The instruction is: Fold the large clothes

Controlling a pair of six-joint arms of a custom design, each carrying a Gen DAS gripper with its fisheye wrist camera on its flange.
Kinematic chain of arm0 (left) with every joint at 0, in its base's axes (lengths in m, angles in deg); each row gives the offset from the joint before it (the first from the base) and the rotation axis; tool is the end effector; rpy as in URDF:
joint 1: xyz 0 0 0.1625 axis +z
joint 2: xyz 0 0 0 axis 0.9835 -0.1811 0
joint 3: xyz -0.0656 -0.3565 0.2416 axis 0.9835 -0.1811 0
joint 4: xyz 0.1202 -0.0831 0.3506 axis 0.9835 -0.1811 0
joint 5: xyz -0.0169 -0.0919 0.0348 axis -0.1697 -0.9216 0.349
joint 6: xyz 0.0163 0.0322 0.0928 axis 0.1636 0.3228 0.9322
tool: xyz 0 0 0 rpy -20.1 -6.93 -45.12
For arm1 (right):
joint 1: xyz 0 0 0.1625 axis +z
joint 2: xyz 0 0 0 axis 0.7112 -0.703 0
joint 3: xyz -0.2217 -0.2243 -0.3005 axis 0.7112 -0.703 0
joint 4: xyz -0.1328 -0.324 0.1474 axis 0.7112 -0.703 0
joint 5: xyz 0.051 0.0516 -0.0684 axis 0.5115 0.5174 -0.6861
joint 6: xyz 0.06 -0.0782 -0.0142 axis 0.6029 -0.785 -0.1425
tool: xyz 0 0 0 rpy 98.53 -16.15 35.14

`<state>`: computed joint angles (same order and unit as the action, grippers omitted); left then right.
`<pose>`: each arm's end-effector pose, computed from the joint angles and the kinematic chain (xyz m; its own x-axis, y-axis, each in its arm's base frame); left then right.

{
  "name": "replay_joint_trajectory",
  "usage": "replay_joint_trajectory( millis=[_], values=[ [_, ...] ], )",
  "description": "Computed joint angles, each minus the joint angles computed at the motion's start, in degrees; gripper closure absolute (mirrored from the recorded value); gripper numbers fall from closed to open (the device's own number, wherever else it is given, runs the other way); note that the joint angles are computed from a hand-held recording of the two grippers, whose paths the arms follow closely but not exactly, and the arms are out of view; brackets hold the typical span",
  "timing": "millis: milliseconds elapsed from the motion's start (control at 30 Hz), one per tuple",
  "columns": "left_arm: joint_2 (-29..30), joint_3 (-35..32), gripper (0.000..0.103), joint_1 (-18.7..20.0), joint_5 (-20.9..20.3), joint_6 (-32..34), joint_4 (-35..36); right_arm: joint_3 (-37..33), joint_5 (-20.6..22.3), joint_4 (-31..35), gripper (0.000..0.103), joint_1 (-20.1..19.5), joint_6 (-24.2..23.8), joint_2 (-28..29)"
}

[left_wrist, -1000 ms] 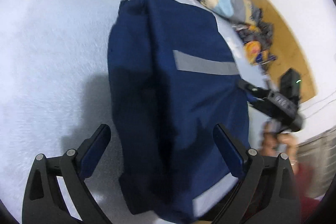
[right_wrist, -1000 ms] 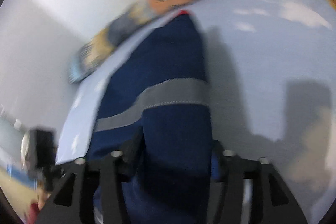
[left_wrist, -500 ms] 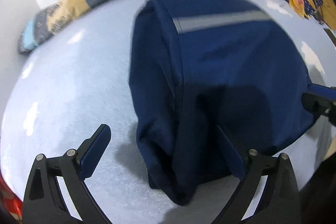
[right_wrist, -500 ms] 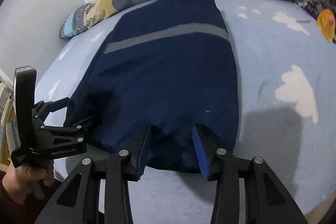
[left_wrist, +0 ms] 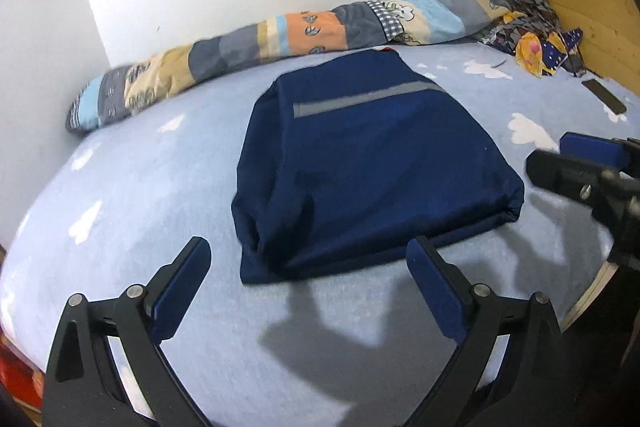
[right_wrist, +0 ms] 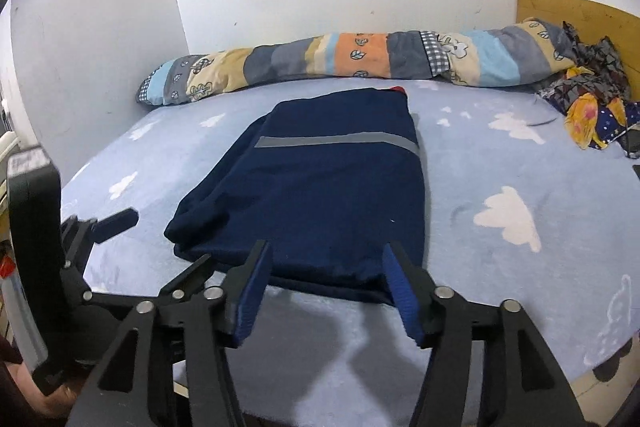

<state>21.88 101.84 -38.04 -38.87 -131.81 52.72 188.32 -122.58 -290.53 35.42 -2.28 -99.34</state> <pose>-0.3311 -0.5650 -0.0980 -0.5089 0.4724 -0.7196 0.8236 0.5105 -0.2472 0.0116 -0.5336 0.2522 -0.7707 0.1791 0.6115 -0.4026 0.6069 -0.6852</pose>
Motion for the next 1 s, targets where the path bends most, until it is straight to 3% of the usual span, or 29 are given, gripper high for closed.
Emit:
replay_joint_trajectory(
  millis=[67, 333, 1000],
  values=[
    [1.34, -2.17, 0.004, -0.08, -0.49, -3.01, 3.68, -0.21, 0.0, 0.21, 0.041, -0.44, 0.59, -0.23],
    [-1.13, 2.01, 0.004, -0.11, -0.66, -4.0, 0.47, 0.35, -0.26, 2.27, 0.04, -1.71, 4.0, -1.64],
    [-1.16, 1.67, 0.004, 0.35, 0.1, -5.02, 1.09, -0.31, -1.59, 4.62, 0.033, -1.88, 4.17, -1.44]
  ],
)
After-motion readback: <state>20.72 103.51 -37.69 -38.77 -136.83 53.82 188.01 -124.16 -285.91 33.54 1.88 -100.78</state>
